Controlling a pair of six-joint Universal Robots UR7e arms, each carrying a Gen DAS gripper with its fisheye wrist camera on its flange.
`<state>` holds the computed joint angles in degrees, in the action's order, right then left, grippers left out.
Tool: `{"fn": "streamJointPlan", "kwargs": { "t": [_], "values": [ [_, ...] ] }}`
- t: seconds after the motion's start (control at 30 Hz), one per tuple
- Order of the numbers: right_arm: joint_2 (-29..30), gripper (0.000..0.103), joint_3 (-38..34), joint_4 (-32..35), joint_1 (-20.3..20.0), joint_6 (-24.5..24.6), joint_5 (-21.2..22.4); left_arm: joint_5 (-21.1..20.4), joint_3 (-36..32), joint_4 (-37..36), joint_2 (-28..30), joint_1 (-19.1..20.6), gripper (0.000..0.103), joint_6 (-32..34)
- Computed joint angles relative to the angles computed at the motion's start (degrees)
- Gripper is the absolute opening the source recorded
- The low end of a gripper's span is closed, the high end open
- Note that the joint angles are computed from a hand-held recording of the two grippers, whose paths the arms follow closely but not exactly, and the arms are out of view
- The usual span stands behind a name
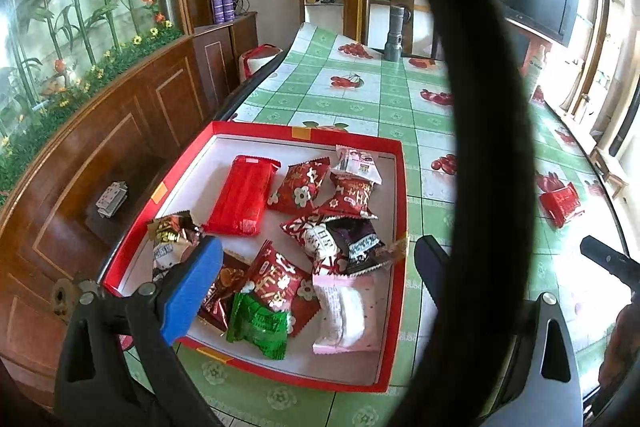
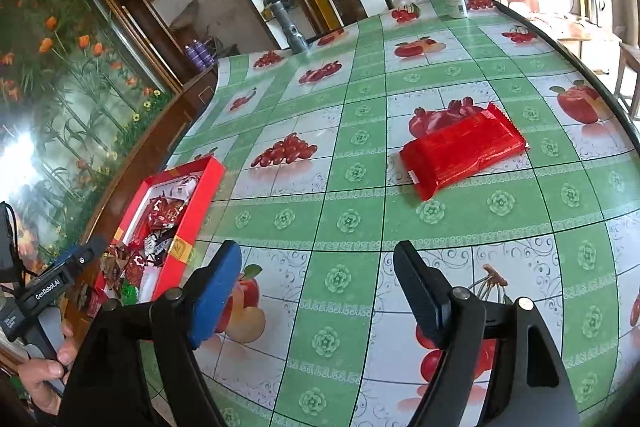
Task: Organize snacks
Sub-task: 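Grasp the red bar packet on the table with the right tool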
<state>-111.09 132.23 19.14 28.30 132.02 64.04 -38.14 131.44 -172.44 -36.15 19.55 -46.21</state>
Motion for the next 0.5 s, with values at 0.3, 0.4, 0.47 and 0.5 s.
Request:
{"fn": "streamJointPlan", "kwargs": {
  "t": [0.3, 0.4, 0.47, 0.5],
  "values": [
    [-1.34, 0.078, 1.22, 3.74, -5.23, -5.90, -4.22, -0.40, 6.94, -3.24, -1.57, -1.75, 0.097, -3.05],
    [-2.10, 0.078, 1.65, 4.52, -6.74, -7.16, -5.46, -0.93, 8.59, -4.24, -1.72, -1.92, 0.097, -4.52],
    [-2.16, 0.078, 1.74, 4.87, -7.31, -7.59, -5.79, -1.96, 9.13, -5.88, -1.67, -1.27, 0.097, -4.19],
    [-2.22, 0.078, 1.77, 4.98, -7.61, -7.70, -5.97, -2.16, 9.36, -6.40, -1.61, -1.17, 0.097, -4.30]
  ]
}}
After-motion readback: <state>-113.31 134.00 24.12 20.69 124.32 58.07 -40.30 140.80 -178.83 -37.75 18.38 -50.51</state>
